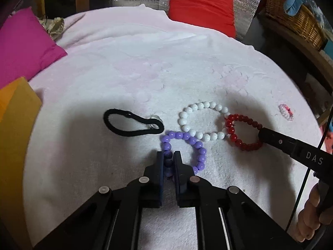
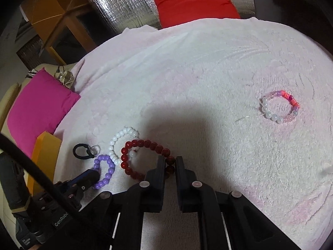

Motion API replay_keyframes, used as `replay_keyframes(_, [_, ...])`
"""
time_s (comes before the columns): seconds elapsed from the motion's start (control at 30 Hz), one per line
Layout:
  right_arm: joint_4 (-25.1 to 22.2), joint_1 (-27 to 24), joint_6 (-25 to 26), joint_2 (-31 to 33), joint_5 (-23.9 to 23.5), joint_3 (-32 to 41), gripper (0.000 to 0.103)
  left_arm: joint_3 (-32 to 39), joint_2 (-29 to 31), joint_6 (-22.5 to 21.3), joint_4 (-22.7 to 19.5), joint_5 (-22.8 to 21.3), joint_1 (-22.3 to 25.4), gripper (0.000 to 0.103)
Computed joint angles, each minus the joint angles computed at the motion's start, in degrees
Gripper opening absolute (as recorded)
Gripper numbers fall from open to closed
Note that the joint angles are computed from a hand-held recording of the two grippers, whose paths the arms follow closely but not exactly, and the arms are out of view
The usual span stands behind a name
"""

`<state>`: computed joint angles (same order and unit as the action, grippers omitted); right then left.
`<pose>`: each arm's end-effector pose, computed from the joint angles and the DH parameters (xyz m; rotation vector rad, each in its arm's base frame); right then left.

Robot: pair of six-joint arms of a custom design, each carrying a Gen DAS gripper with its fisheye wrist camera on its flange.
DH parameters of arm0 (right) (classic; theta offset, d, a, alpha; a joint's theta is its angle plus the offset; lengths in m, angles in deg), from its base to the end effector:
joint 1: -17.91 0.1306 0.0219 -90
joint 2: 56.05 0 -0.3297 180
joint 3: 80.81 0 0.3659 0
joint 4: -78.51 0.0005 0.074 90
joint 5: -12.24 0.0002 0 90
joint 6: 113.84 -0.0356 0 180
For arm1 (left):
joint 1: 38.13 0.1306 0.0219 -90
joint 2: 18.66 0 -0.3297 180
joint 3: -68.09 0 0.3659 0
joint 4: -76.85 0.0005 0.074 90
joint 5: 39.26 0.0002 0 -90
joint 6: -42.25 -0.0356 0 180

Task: Organize jewelry
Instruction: 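Grasp the purple beaded bracelet with the left tool while the right tool grasps the red beaded bracelet, then lift both beaded bracelets and carry them toward the orange box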

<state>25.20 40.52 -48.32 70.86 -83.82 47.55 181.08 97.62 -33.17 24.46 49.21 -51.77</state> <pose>0.6016 0.2541 0.3173 -0.0050 2.5321 0.4725 0.5781 -0.1398 0.3146 -0.0314 2.5496 -0.1589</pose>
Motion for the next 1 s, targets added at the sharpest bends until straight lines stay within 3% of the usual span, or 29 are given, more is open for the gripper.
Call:
replay_keyframes(0.3, [-0.51,0.54,0.23,0.96,1.17,1.39,0.010,-4.10,-4.93,-2.18,2.63,-7.34,-0.72,0.009])
replay_keyframes(0.67, [-2.76,1.82,1.94,3.75,5.16,5.75,0.012,-6.68,-7.57,-4.46,4.77,-10.93,-0.42,0.009])
replay_keyframes(1.0, [0.33,3.04,5.02,2.49,8.25,3.75,0.011,-7.48,-8.39,-4.41,5.18,-11.73,-0.14,0.009])
